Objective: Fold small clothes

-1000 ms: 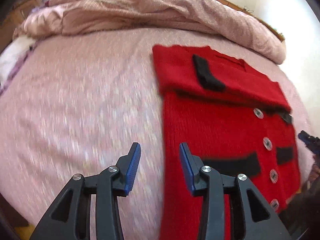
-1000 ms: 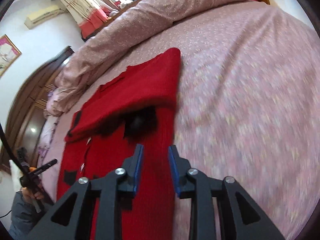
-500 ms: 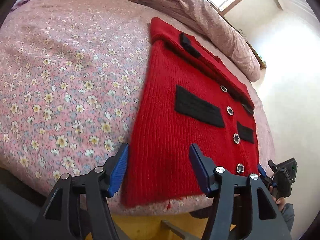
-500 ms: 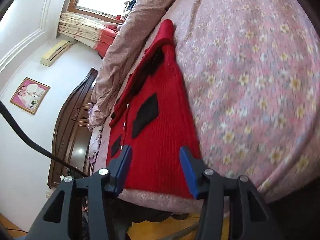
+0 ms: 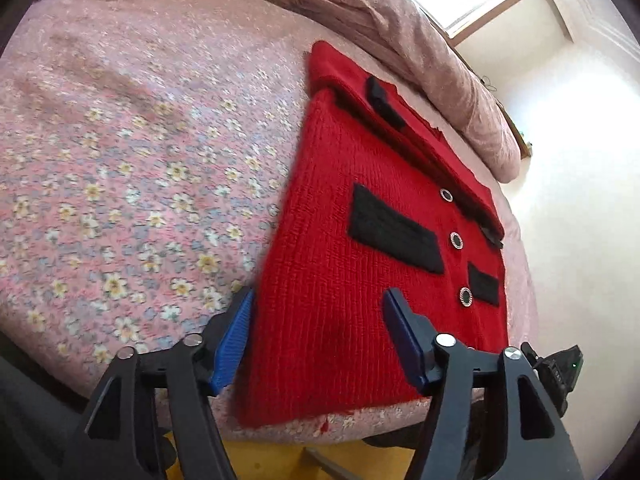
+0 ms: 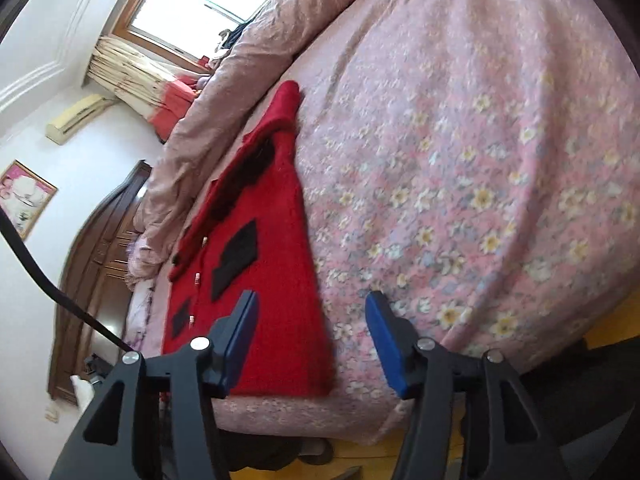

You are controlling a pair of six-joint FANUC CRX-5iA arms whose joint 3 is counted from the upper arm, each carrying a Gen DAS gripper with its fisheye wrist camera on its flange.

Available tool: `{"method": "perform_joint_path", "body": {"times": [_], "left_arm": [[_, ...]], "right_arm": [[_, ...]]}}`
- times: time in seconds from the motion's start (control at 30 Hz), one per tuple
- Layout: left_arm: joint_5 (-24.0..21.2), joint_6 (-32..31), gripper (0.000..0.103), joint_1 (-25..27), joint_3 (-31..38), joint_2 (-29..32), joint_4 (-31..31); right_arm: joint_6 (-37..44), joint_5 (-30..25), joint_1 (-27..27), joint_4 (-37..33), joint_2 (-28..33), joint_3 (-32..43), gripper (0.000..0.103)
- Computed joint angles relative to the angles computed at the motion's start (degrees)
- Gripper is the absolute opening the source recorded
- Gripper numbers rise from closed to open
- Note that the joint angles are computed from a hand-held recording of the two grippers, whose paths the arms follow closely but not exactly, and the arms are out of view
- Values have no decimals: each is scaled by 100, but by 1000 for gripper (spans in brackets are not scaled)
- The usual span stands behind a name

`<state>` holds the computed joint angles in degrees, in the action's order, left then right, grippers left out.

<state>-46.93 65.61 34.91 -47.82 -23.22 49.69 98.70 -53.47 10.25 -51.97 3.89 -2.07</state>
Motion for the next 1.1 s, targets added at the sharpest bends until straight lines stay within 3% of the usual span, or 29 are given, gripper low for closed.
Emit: {"method": "perform_joint_path", "body": {"times": [0.07, 0.13, 0.2, 0.4, 0.53, 0.6, 0.63, 0.67, 0.7, 0.73, 0.77, 0.83, 1.1], "left_arm": [[-89, -67, 64, -35, 9, 43, 61], [-257, -231, 64, -91, -28, 97, 244], [-456, -385, 65, -92, -72, 123, 409], [-664, -656, 65, -43, -325, 161, 1072], [-713, -816, 65, 63, -625, 223, 1882], [-707, -759, 60, 83, -646, 204, 1904], [-668, -631, 47, 105, -600, 156, 1703], [-638, -440, 27, 159, -501, 106, 1340], [-629, -266, 17, 195, -415, 83, 1039], [-632, -119, 8, 215, -352, 84, 823], [-686, -151, 8, 262, -386, 80, 887], [-670, -206, 5, 265, -421, 45, 973], [-1000, -510, 4, 691, -545, -233, 1167]], "right_arm": [[260, -365, -172, -436, 158, 125, 59], [551, -1103, -488, -1205, 465, 240, 59], [609, -1390, -500, -1401, 609, 306, 59], [529, -1119, -335, -1405, 559, 258, 58], [485, -1162, -403, -1455, 622, 312, 58], [488, -1167, -403, -1422, 620, 310, 58], [473, -1155, -389, -1412, 627, 318, 57], [455, -1156, -382, -1401, 628, 328, 55], [421, -1134, -356, -1365, 635, 340, 54], [351, -1097, -316, -1286, 636, 351, 46], [306, -1098, -320, -1216, 624, 347, 28], [146, -1060, -216, -943, 642, 382, 10], [544, -1022, -335, -1186, 549, 318, 10]]}}
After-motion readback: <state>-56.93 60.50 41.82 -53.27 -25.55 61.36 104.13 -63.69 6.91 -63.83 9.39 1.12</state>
